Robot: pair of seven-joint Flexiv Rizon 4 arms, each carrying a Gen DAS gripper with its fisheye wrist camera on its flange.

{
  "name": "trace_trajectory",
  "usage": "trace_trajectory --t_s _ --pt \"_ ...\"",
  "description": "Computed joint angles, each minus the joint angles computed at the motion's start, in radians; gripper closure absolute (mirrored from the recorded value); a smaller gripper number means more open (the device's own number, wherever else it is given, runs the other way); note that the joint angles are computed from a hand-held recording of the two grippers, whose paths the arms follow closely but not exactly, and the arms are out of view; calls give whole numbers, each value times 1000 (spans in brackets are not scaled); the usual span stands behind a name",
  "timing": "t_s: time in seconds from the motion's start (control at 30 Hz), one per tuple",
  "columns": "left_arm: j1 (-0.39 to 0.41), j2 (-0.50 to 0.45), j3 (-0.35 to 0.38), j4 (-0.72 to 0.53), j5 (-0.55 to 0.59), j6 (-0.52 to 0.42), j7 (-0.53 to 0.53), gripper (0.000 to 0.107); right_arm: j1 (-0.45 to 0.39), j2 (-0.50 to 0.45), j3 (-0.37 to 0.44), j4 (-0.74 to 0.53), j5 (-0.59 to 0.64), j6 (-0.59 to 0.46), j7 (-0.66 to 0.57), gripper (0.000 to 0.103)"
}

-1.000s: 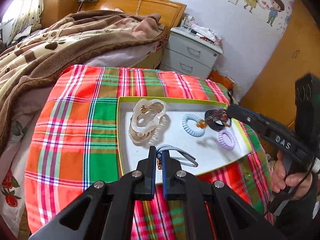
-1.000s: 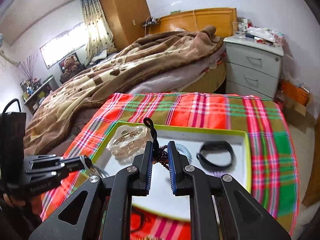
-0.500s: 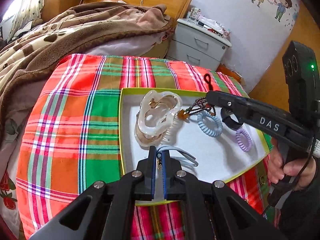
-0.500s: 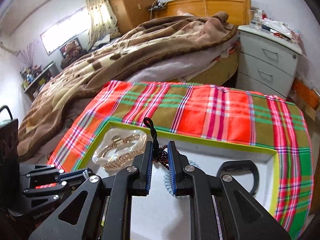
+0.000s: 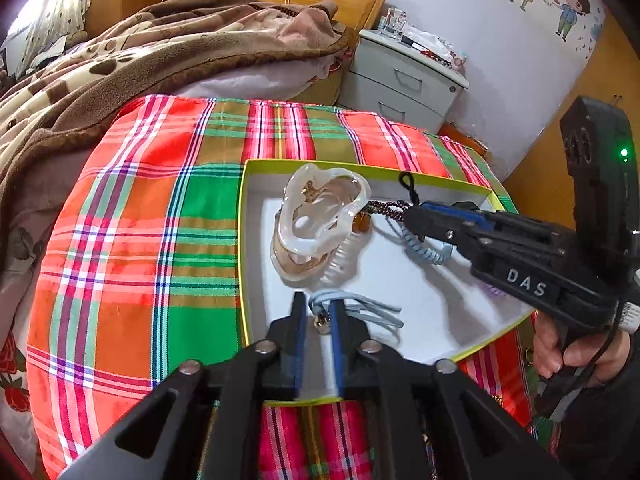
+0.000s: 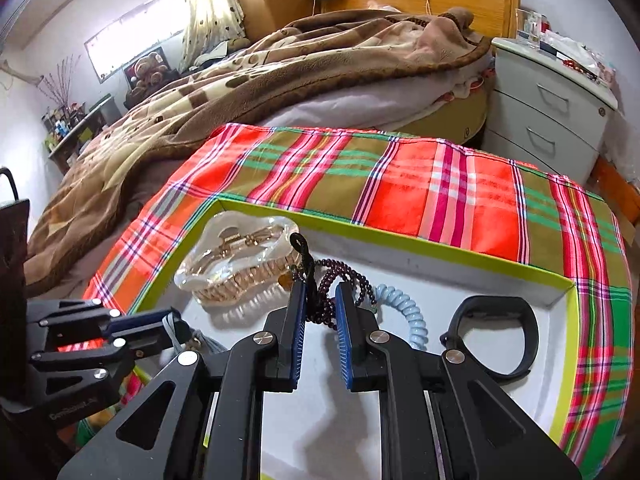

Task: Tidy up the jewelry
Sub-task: 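Open left tool releasing the keychain while right tool releases the beaded bracelet in the box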

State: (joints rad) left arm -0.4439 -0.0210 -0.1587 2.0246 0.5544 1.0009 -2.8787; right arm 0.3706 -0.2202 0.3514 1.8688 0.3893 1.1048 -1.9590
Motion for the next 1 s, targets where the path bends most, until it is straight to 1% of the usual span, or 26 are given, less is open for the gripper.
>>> trace_trajectory --t_s 0.03,0.13,0.3,0.43,0.5,0.53,0.6,0.7,0.8,1.0 --pt "0 -1 0 1 -3 2 5 80 -1 1 1 1 2 -3 -3 87" --pt "1 0 1 2 -4 1 -6 80 1 1 -2 4 -4 -5 1 87" --pt "3 -1 3 11 -22 18 6 79 2 7 -5 9 -13 -7 8 86" --pt "0 5 0 11 -20 20 5 73 1 16 -4 13 -7 -13 2 83" --pt "-1 9 -3 12 -22 17 10 72 -2 21 -2 12 6 -16 -4 82" --pt "-2 11 -5 13 -25 14 11 72 -1 22 -4 12 8 -17 -5 78" --pt "-2 16 -7 16 -22 15 5 72 0 27 -5 16 12 -15 -4 76" --pt "-1 24 -9 28 -28 28 -1 71 4 38 -6 24 16 -11 -3 76" --pt "-1 32 -17 26 -21 10 -13 71 7 48 -9 31 17 -7 0 75" --pt "0 65 -35 35 -1 -8 -44 64 5 80 -14 45 50 4 -8 75"
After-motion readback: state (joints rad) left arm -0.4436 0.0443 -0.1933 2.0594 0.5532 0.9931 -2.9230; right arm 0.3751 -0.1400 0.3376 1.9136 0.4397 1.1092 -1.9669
